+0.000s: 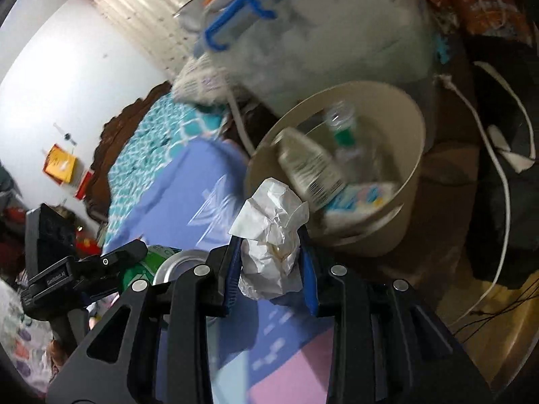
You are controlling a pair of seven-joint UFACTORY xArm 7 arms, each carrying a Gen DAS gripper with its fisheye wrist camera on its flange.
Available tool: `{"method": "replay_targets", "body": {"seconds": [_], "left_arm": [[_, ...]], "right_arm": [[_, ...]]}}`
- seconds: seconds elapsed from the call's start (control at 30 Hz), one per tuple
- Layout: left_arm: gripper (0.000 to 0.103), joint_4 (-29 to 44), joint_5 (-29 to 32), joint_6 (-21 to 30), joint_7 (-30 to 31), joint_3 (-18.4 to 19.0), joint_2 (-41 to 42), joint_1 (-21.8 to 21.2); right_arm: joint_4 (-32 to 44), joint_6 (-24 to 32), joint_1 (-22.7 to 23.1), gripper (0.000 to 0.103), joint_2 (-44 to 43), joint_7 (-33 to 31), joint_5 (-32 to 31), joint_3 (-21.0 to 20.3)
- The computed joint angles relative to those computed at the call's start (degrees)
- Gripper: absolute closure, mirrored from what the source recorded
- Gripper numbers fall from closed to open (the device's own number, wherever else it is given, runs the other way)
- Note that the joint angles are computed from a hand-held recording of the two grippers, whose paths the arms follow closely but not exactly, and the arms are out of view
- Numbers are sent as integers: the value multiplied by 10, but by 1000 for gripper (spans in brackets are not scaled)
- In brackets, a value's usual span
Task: Collect trash
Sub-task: 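Carry the can and tissue to the bin and release both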
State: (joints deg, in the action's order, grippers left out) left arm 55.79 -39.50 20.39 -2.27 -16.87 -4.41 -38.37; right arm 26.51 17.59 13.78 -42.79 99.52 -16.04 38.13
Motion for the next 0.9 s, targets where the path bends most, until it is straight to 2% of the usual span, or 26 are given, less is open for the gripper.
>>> {"method": "replay_targets", "body": {"seconds": [0.17,0.27,0.33,0.37,0.4,0.43,0.57,0.73,0.8,0.9], "left_arm": [[51,102,98,3,-64,-16,93,5],[51,168,184,6,-130,-13,150,-3],[50,206,232,9,-169,-8,183,-12],[44,228,257,19,-194,-2,200,-19],[31,244,269,32,-211,-1,213,-20],[28,250,269,33,-216,-6,217,-17],[27,216,264,12,-215,-19,189,-1],[27,110,218,-21,-191,-30,95,22],[27,64,206,-38,-183,-28,52,22],[27,-28,218,-52,-207,-19,-39,16]], "right_arm": [[-14,4,-5,69,13,-36,-3,-42],[-22,5,-6,64,13,-46,3,-59],[-24,21,-12,40,7,-49,3,-63],[-25,27,-19,27,2,-42,3,-59],[-30,29,-23,24,-7,-33,3,-53],[-34,23,-28,24,-13,-26,1,-49],[-44,31,-42,25,-48,3,-7,-24],[-18,97,-51,25,-100,36,-25,16],[-6,82,-57,28,-97,48,-32,30],[29,35,-81,36,-52,51,-45,55]]}}
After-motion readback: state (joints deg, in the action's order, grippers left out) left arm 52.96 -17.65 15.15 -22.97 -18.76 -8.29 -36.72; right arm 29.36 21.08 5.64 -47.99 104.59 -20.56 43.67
